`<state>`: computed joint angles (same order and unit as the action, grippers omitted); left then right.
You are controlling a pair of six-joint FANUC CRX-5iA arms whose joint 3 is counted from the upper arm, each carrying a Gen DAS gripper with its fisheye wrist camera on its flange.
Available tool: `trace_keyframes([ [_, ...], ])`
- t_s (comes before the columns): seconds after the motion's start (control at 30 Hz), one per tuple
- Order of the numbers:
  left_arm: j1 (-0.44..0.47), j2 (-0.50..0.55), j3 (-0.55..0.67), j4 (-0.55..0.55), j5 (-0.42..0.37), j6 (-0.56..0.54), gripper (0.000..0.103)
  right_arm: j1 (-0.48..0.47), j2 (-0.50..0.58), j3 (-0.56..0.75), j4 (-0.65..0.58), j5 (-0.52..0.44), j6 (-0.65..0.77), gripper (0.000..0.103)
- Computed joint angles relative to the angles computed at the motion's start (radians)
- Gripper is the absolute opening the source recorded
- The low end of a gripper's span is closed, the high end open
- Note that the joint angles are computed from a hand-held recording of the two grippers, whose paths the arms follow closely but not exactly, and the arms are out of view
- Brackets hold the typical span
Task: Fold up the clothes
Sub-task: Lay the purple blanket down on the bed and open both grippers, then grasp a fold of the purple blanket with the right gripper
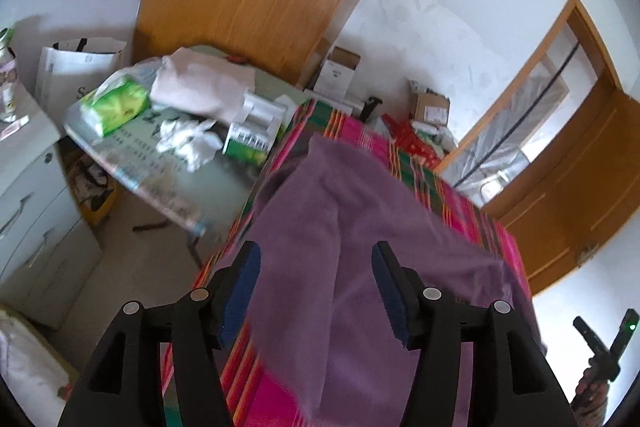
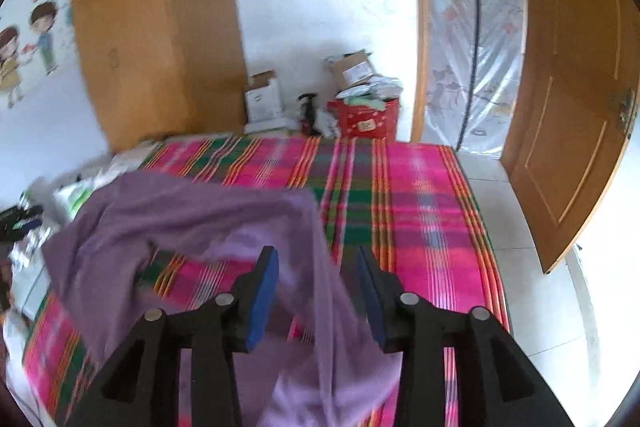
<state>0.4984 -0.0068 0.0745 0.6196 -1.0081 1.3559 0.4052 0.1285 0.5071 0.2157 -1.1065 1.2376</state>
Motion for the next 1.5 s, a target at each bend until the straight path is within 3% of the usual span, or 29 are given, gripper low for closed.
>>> trace_keyframes([
  [0.13,0.035,-0.087,-0.138,0.094,-0.015,-0.085,0.073,0.056,-0.12,-0.151,-0.021,0.016,0.001,0.044],
  [0.37,0.073,-0.173,-0.275,0.145,-0.013,-0.088,0.075,0.136,-0.229,-0.315,-0.146,0.024,-0.027,0.052],
  [0.47,0.083,-0.185,-0.319,0.179,-0.001,-0.087,0.076,0.137,-0.228,-0.333,-0.258,0.014,-0.028,0.061],
  [0.57,0.086,-0.189,-0.36,0.227,0.008,-0.1,0.076,0.114,-0.227,-0.343,-0.35,0.042,-0.048,0.064],
  [0.7,0.082,-0.185,-0.421,0.327,0.03,-0.131,0.077,0.084,-0.231,-0.366,-0.424,0.107,-0.113,0.082],
  [0.8,0.072,-0.184,-0.438,0.364,0.05,-0.144,0.077,0.069,-0.219,-0.366,-0.464,0.126,-0.147,0.082],
  [0.9,0.06,-0.169,-0.403,0.312,0.056,-0.125,0.077,0.055,-0.21,-0.368,-0.52,0.163,-0.17,0.084],
  [1.07,0.037,-0.147,-0.387,0.341,0.09,-0.152,0.077,0.075,-0.198,-0.369,-0.479,0.199,-0.292,0.086],
  [1.13,0.036,-0.112,-0.362,0.351,0.065,-0.123,0.077,0.082,-0.197,-0.375,-0.453,0.211,-0.368,0.083],
  [1.27,0.041,-0.047,-0.293,0.288,0.006,0.005,0.076,0.081,-0.196,-0.391,-0.415,0.236,-0.502,0.064],
  [1.5,0.016,0.003,-0.268,0.329,0.012,-0.021,0.076,0.05,-0.171,-0.373,-0.435,0.225,-0.562,0.036],
])
